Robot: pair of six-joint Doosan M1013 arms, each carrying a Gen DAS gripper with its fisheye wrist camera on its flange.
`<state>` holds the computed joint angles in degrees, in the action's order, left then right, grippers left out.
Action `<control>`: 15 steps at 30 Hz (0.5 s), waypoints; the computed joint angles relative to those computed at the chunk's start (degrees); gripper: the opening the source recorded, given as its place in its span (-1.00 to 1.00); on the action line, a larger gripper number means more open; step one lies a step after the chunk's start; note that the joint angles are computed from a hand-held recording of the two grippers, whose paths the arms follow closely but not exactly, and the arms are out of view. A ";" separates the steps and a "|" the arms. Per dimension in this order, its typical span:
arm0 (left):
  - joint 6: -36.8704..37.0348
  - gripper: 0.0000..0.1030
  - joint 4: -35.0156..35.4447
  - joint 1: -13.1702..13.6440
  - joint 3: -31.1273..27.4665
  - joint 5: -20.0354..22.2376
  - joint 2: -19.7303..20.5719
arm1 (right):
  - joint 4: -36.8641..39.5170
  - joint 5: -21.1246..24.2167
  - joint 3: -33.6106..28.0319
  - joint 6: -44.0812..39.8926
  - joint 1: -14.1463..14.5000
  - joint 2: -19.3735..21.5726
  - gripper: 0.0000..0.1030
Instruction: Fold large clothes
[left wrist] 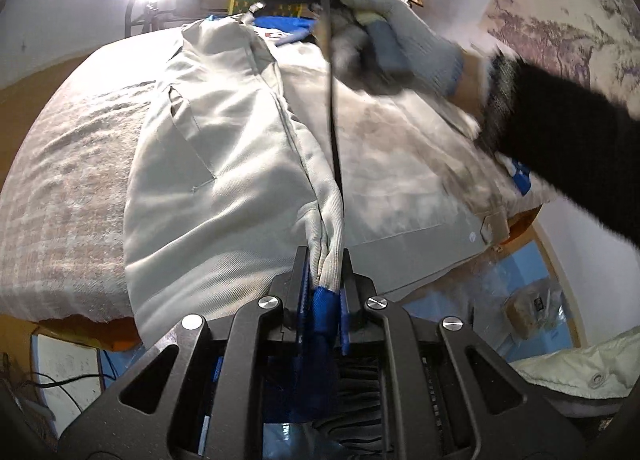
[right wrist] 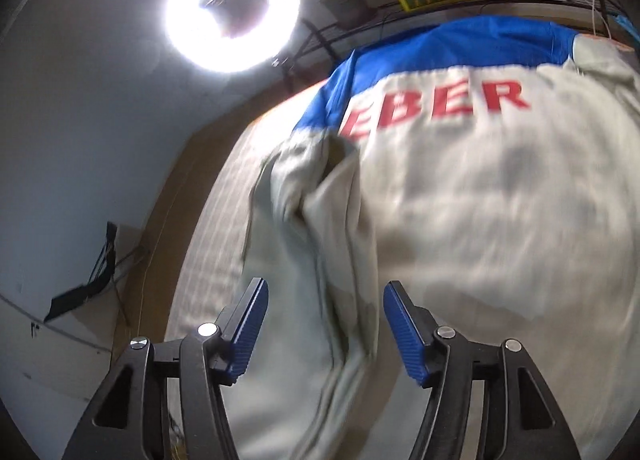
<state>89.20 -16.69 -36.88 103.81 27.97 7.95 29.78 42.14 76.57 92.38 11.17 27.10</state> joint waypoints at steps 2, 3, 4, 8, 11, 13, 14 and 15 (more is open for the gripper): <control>0.03 -0.81 1.00 -0.36 -0.25 0.42 0.26 | -1.25 0.44 -2.59 2.06 -0.04 1.63 0.15; 0.11 -0.81 1.15 -0.47 -0.26 0.57 0.29 | -2.35 0.93 -3.32 3.02 0.12 2.07 0.00; 0.29 -0.81 1.22 -0.53 -0.27 0.76 0.33 | -3.26 1.80 -4.40 3.24 0.42 2.80 -0.54; 0.94 -0.81 2.36 -0.63 -0.47 1.65 0.57 | -10.71 3.53 -8.35 3.22 1.90 4.77 -1.00; 1.29 -0.80 2.27 -0.80 -0.53 3.25 1.10 | -18.09 6.95 -9.43 12.09 1.31 6.61 -1.00; 3.00 -0.80 0.89 -0.68 -0.36 4.21 0.98 | -16.68 6.16 -7.95 10.93 0.64 6.40 -1.00; 3.80 -0.78 0.36 -0.66 -0.07 4.19 0.66 | -16.08 5.64 -7.29 9.74 0.50 5.87 -0.87; 4.36 -0.76 -0.12 -0.63 0.35 4.14 0.11 | -15.05 5.28 -6.63 8.60 0.33 5.24 -0.76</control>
